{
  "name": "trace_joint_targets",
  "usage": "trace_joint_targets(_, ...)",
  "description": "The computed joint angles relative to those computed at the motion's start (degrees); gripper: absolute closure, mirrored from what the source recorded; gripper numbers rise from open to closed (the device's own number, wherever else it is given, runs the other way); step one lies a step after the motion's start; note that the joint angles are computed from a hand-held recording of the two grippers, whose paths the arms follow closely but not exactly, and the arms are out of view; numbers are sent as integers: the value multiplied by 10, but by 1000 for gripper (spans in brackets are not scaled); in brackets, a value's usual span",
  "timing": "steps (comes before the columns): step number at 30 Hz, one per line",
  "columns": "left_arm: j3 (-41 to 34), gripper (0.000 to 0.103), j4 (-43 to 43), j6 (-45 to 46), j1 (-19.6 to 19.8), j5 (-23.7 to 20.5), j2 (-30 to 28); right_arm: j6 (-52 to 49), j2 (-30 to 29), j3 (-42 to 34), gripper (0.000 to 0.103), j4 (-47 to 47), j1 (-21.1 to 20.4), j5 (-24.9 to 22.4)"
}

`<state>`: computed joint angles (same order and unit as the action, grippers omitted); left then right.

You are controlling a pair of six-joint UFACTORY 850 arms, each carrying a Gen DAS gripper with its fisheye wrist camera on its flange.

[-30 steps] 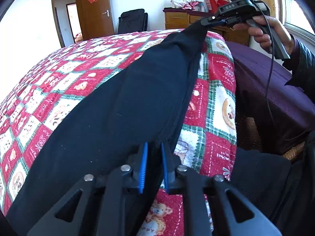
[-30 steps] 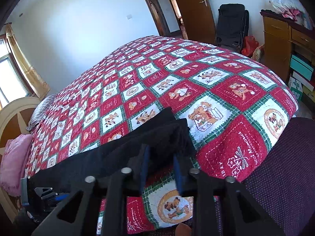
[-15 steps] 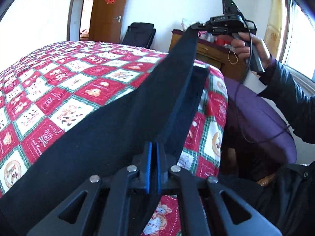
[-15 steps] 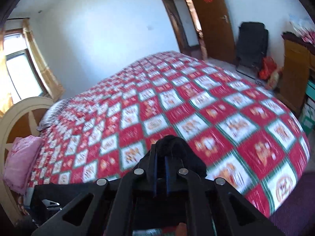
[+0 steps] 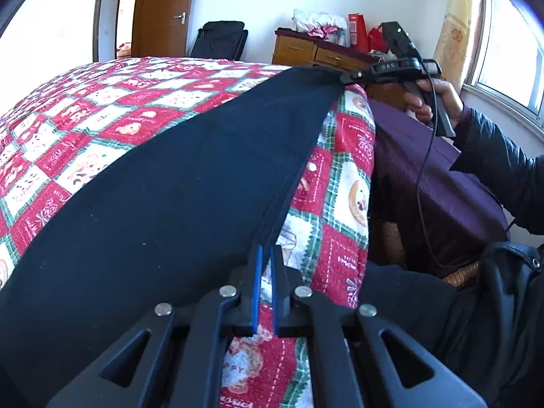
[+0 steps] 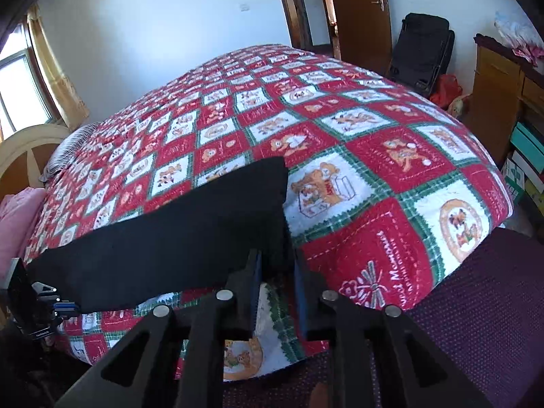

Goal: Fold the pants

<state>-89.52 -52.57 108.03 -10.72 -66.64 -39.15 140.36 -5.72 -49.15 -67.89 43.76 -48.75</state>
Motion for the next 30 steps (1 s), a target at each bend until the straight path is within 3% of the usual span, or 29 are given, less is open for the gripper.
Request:
trace_joint_targets(5, 7, 98, 0, 12, 5, 3, 8, 88, 43, 30, 83, -74, -20, -13)
trace_joint_targets(9, 10, 98, 13, 7, 4, 16, 4, 63, 20, 6, 83, -83, -71, 73)
trace_joint_targets(13, 6, 98, 7, -2, 10, 4, -1, -62, -37, -48, 83, 15, -108, 111)
trace_joint_targets(20, 2, 95, -35, -10, 42, 13, 9, -92, -44, -58, 83, 44, -113, 75)
trace_joint_targets(23, -8, 90, -50, -16, 71, 37, 12, -92, -41, -63, 83, 47, -90, 21)
trace_joint_targets(25, -17, 74, -60, -22, 94, 70, 13, -84, -44, -72, 82, 28, -65, -17)
trace_joint_targets(26, -23, 66, -70, -24, 106, 90, 13, -82, -48, -78, 77, 19, -56, -26)
trace_joint_targets(27, -32, 51, -86, -27, 124, 116, 10, -80, -55, -86, 62, 6, -47, -31)
trace_joint_targets(28, -38, 41, -97, -30, 136, 134, 8, -78, -62, -95, 54, -7, -42, -31)
trace_joint_targets(30, -67, 39, -111, -50, 163, 176, -7, -84, -85, -122, 49, -30, -32, -27)
